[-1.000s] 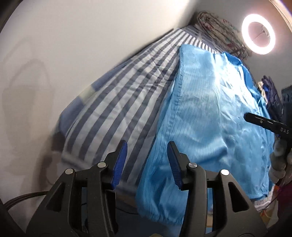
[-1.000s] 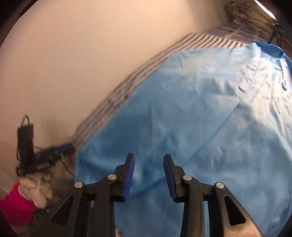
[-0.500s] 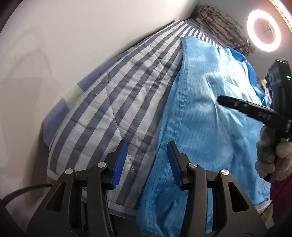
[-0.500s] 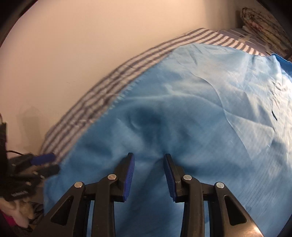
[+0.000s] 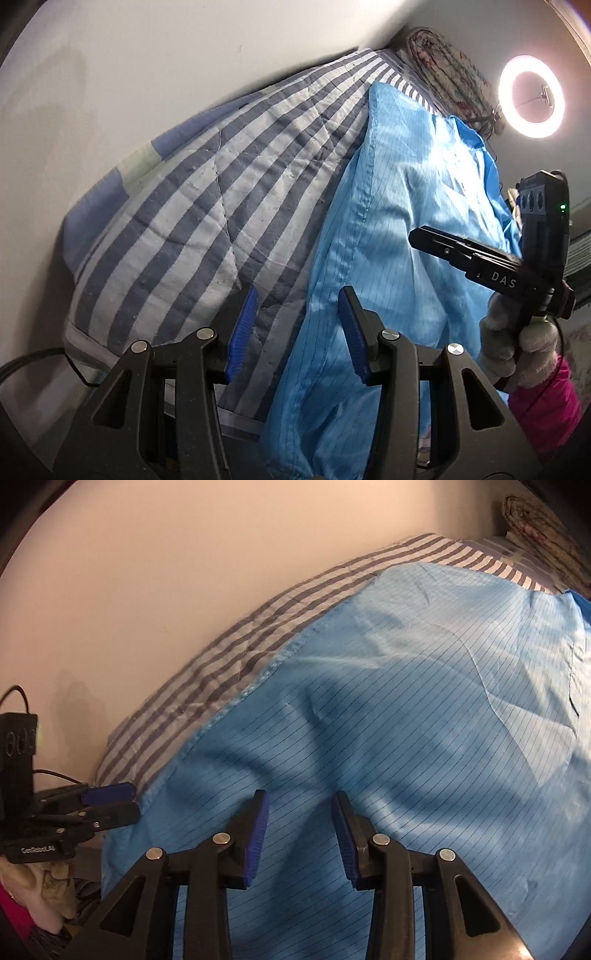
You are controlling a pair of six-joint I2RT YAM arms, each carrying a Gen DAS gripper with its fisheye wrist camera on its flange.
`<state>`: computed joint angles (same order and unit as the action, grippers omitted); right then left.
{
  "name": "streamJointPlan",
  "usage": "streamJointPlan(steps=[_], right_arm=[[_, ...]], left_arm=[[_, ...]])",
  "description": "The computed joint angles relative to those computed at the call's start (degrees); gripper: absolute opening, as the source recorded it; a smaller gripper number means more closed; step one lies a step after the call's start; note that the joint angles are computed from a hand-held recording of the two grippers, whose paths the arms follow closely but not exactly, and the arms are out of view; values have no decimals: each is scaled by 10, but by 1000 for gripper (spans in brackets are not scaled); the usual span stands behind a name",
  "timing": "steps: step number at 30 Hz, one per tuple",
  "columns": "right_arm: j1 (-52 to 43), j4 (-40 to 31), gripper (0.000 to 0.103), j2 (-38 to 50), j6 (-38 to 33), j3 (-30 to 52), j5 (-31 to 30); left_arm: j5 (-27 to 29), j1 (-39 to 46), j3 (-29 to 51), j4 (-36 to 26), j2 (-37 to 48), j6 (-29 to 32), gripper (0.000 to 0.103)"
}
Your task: Fold large clothes
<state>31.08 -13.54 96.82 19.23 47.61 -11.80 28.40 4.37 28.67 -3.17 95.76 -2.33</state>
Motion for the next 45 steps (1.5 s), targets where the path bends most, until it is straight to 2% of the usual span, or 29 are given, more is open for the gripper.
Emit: streamJointPlan(steps=[3,5,6,7,9,11,12,13,14,16,21,25,28,34,38,39,41,42,44,45], right_arm=[[-22,19,37,-5,22,-14,-32],[-29,25,37,-9,29,-21,-40],[-29,24,37,-9,27,-21,-38],[-25,23,37,-7,24,-18,-34],[-23,17,37,-8,20,-16,-30],[-28,20,42,-8,27,-16,-42],[-38,31,46,-11,37,-23,-62],[-41,43,56,-10,47,-27,-71],[-48,57,60,-14,60,-33,-80],[-54,51,60,-11,63,-25,-80],[-65,-25,62,22,49,47,-83],[-66,-42,71,39,62,97,-80],[-59,-70,72,79,83,162,-81],[-25,-128,72,157,108,268,-33],[9,-184,72,207,104,340,27],[19,-201,69,223,100,360,44],[34,-226,47,243,95,386,78],[40,-233,39,249,94,393,96],[40,-221,17,242,98,381,96],[33,-206,11,230,103,364,85]], left_arm=[[6,-14,-1,-7,-5,11,46],[-8,-38,-7,0,-13,10,26],[-26,-52,-10,4,-17,9,10],[-48,-67,-15,13,-23,5,8],[-50,-72,-24,25,-32,-3,4],[-52,-73,-32,28,-47,-8,3],[-49,-72,-36,26,-58,-8,2],[-51,-72,-42,25,-75,-9,2],[-51,-73,-45,24,-85,-10,2],[-50,-69,-50,18,-106,-9,2],[-84,-100,-62,13,-156,-10,1],[-105,-141,-68,0,-204,-18,1],[-117,-171,-68,-14,-237,-27,1],[-132,-210,-63,-25,-258,-31,0],[-138,-224,-62,-24,-259,-34,0],[-140,-227,-62,-24,-259,-36,0],[-146,-233,-62,-25,-262,-37,0],[-146,-233,-61,-27,-262,-37,0],[-145,-235,-61,-28,-263,-36,0],[-150,-243,-60,-30,-266,-36,0]])
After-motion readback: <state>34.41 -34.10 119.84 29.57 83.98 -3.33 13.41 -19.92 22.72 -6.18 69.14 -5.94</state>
